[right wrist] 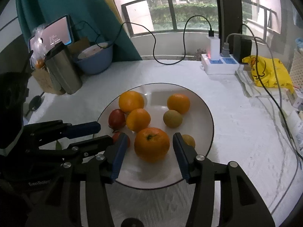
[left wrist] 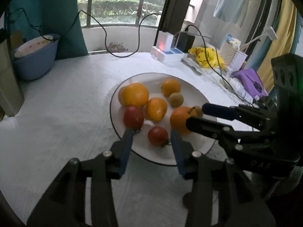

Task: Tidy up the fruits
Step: 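Carry the tomato and large orange onto the white plate and release both, then move both open grippers back to the two dark plums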

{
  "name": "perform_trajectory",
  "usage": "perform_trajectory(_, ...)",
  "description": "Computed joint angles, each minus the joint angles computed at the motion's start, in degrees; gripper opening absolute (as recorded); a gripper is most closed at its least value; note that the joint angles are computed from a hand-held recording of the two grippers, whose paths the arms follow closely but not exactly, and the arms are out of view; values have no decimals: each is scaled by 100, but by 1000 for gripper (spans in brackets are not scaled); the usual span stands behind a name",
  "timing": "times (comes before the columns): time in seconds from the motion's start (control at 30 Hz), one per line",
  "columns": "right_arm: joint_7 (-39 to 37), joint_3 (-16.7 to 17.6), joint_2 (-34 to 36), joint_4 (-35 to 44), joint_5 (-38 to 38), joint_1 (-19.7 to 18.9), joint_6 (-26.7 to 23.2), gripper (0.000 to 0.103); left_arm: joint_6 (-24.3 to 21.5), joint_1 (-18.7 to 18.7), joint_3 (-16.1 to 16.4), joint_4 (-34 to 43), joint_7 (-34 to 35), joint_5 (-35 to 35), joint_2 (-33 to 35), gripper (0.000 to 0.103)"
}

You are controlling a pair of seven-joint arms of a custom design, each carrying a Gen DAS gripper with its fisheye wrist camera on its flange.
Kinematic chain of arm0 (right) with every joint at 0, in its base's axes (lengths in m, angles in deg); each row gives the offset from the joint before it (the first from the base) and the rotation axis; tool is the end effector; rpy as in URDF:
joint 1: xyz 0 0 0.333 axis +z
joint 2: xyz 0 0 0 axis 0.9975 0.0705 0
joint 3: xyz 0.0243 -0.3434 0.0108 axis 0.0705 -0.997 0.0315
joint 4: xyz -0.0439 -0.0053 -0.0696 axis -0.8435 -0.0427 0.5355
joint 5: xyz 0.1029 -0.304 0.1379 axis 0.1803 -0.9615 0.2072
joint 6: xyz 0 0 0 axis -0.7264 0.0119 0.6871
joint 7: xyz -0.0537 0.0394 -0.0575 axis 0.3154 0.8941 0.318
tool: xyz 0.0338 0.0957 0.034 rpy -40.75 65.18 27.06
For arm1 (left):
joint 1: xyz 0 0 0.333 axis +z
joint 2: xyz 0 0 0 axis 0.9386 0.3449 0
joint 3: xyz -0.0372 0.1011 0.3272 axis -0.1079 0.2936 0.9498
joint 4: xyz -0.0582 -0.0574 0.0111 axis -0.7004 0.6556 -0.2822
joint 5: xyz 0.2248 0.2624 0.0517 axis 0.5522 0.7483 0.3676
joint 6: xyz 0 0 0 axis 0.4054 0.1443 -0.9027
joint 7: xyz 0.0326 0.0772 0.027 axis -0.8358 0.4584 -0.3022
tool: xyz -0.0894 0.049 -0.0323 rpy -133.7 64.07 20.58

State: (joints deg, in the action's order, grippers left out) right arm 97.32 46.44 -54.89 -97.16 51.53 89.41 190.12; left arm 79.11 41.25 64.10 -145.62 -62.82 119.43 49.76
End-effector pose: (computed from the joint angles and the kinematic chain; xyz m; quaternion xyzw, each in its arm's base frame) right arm 0.7029 0.1654 0.4402 -0.8361 0.3896 -0.0759 0.3786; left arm 0.6226 -0.3657 0.4632 -0.7057 0.6054 -0.3167 0.1876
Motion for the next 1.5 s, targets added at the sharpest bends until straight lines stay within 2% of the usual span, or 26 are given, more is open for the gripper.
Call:
perform_trajectory(0.33,-569,83,-589,-766,587,-186,225,53,-13,-200,48,-346,-465,394,-324,44)
perform_trajectory(0.67,-1189,-119,-1106,-1442,1244,-167,275,53,-69,-290,-134,-553,-801,722,-502,44)
perform_trajectory(1.23,-1700,-509,-1434,-2056,1688,-109,1,53,-236,-455,-340,-556,-975,613,-359,45)
perform_trajectory(1.5,-1763,-580,-1333,-2071,1595,-98,-287,53,-539,-501,-356,-363,-809,411,-174,45)
